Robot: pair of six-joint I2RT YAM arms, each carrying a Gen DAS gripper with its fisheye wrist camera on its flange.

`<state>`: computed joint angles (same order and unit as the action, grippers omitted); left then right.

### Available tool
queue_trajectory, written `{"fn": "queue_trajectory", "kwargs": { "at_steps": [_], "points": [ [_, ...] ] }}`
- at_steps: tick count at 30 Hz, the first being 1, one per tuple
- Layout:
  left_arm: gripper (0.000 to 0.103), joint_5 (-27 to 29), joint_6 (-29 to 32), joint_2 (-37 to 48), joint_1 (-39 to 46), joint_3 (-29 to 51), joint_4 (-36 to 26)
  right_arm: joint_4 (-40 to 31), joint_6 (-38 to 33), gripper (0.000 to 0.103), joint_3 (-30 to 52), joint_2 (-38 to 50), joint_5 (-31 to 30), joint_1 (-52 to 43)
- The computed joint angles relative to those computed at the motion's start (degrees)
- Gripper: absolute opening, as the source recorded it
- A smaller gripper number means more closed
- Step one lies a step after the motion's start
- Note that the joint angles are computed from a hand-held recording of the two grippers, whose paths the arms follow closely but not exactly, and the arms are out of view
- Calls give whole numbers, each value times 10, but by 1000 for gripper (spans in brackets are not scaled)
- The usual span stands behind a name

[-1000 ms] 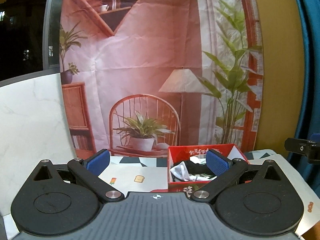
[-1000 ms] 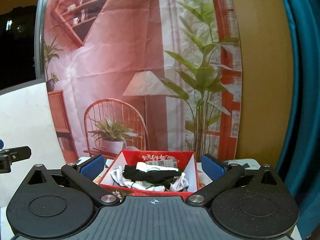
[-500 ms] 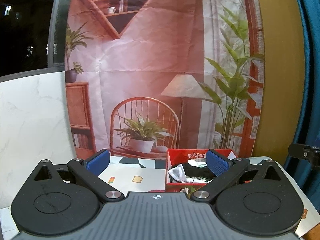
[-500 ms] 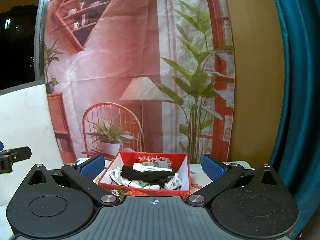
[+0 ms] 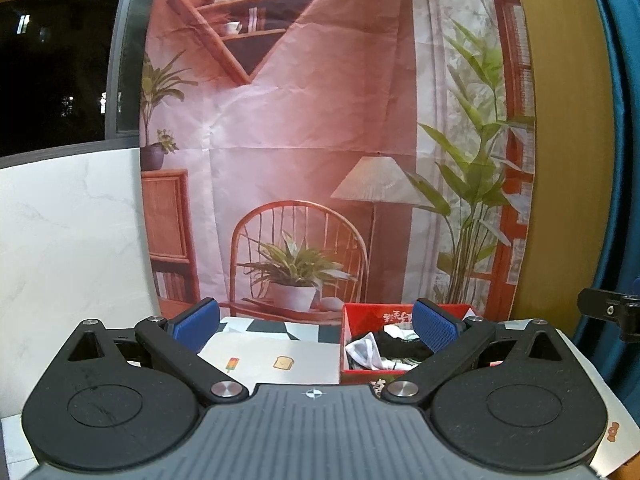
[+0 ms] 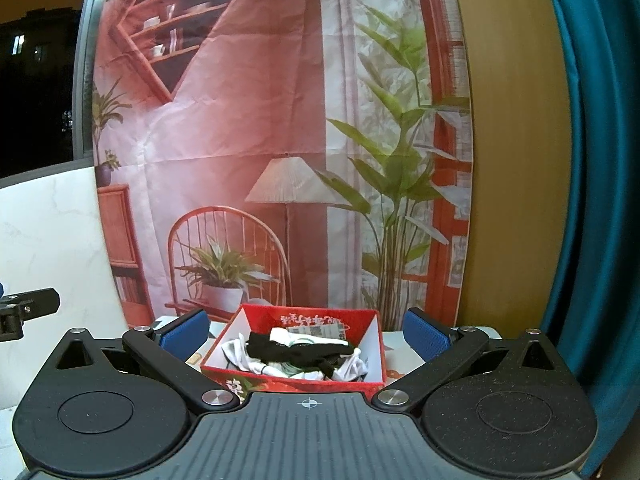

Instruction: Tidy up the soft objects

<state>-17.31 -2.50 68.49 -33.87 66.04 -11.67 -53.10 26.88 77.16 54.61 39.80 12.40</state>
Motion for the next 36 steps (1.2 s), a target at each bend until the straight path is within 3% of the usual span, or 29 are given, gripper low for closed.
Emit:
{"fn": "queue_trajectory", "kwargs": {
  "at_steps": [36],
  "points": [
    [103,8,-13,-4,2,-2,-15,-7,-5,103,-6,-9,-22,-26]
  ]
}}
